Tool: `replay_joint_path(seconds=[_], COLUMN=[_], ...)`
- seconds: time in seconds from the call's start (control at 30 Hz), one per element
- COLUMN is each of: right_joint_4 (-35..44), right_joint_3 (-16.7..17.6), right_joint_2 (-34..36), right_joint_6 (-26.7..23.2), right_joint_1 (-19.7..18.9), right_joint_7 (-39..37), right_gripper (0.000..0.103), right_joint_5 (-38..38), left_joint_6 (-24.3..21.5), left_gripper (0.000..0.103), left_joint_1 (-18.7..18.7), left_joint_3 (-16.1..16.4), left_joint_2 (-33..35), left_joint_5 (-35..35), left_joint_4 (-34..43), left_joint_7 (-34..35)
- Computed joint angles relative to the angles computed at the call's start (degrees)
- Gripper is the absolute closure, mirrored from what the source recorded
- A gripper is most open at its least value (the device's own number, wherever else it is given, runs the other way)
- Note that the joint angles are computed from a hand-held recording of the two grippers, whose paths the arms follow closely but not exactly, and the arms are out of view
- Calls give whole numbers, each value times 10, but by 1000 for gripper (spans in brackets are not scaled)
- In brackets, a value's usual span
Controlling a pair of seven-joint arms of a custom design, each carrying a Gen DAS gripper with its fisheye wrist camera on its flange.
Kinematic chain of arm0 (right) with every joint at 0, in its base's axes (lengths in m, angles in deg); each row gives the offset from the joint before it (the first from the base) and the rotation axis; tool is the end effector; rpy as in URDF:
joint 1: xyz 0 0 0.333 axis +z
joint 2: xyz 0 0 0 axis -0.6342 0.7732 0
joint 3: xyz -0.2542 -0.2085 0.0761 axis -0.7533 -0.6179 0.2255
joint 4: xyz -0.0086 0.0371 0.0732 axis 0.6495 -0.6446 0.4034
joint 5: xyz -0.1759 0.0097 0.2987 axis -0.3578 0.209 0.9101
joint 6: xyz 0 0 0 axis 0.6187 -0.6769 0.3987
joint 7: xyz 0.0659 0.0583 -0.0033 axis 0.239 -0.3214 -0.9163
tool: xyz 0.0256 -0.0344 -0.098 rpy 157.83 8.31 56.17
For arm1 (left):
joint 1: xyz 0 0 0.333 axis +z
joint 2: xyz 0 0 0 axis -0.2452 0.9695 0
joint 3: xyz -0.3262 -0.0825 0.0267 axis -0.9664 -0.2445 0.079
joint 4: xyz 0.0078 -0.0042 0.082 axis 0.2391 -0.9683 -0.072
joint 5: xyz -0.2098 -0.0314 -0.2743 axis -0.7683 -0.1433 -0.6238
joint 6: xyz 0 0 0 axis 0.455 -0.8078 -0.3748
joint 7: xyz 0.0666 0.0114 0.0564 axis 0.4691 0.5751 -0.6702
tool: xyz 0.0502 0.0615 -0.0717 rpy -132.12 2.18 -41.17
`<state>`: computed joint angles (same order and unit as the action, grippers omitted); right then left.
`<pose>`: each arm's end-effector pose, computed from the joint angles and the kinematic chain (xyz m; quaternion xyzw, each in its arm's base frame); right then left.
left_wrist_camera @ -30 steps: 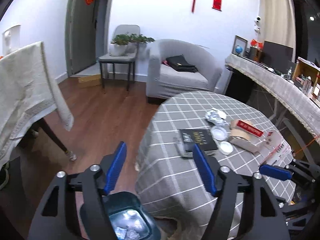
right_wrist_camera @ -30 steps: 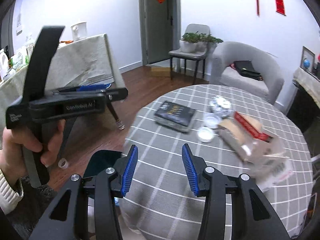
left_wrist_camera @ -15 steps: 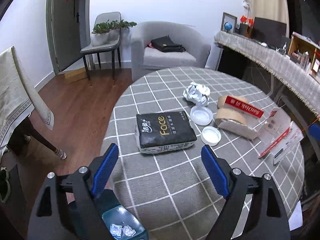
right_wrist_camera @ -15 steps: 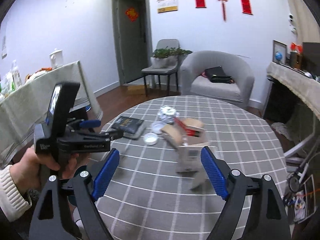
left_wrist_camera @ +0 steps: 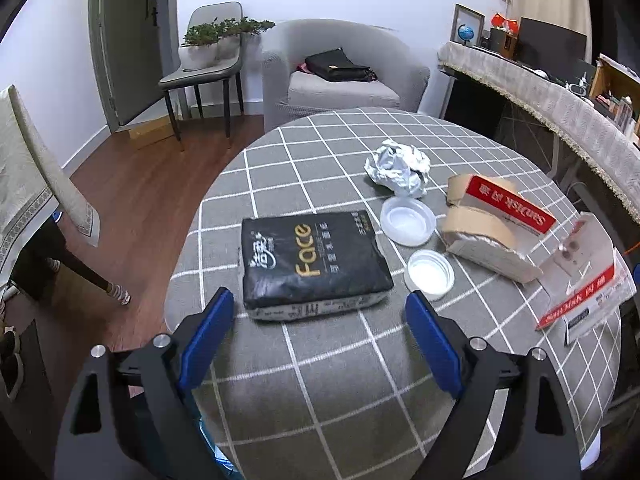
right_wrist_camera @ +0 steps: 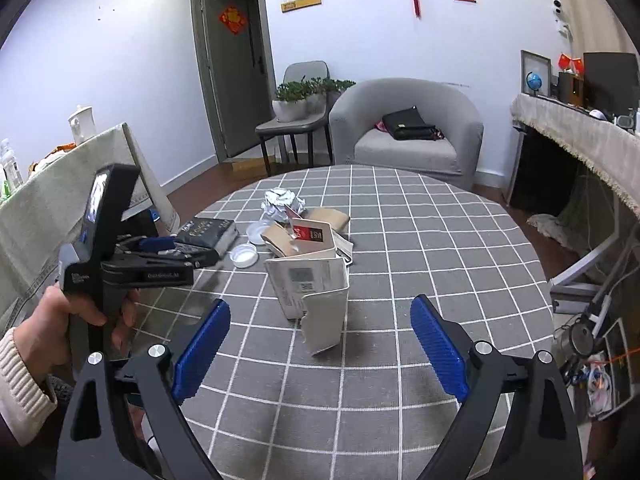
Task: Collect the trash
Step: 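Grasp the black Face tissue pack with the left tool while the right tool grasps the SanDisk box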
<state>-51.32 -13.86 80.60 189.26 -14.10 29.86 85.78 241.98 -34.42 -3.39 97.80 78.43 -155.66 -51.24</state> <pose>0.4748 0.2331 0.4875 -0.7605 0.4540 -0.1793 0.4282 0.5194 -0.2958 0.4603 -0.6984 0.6138 -0.2639 0.2565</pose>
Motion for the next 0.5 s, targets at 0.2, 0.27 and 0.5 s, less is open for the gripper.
replay_joint_path(seconds=[0.2, 0.27, 0.5], right_joint_4=[3, 2, 23], right_joint_3=[-4, 1, 19], right_joint_2=[21, 27, 58], right_joint_6=[-25, -26, -34], right_joint_1=[-9, -14, -36], right_joint_7=[130, 163, 257], right_gripper=[10, 10, 10], right_joint_5=[-136, -177, -286], left_joint_6=[-10, -13, -15], left_gripper=[13, 13, 13], left_joint_1=[0, 1, 1], left_joint_3=[2, 3, 7], left_joint_2=[9, 12, 29], left_joint_5=[-13, -20, -44], left_joint_4=[15, 21, 41], left_joint_7=[-3, 5, 31])
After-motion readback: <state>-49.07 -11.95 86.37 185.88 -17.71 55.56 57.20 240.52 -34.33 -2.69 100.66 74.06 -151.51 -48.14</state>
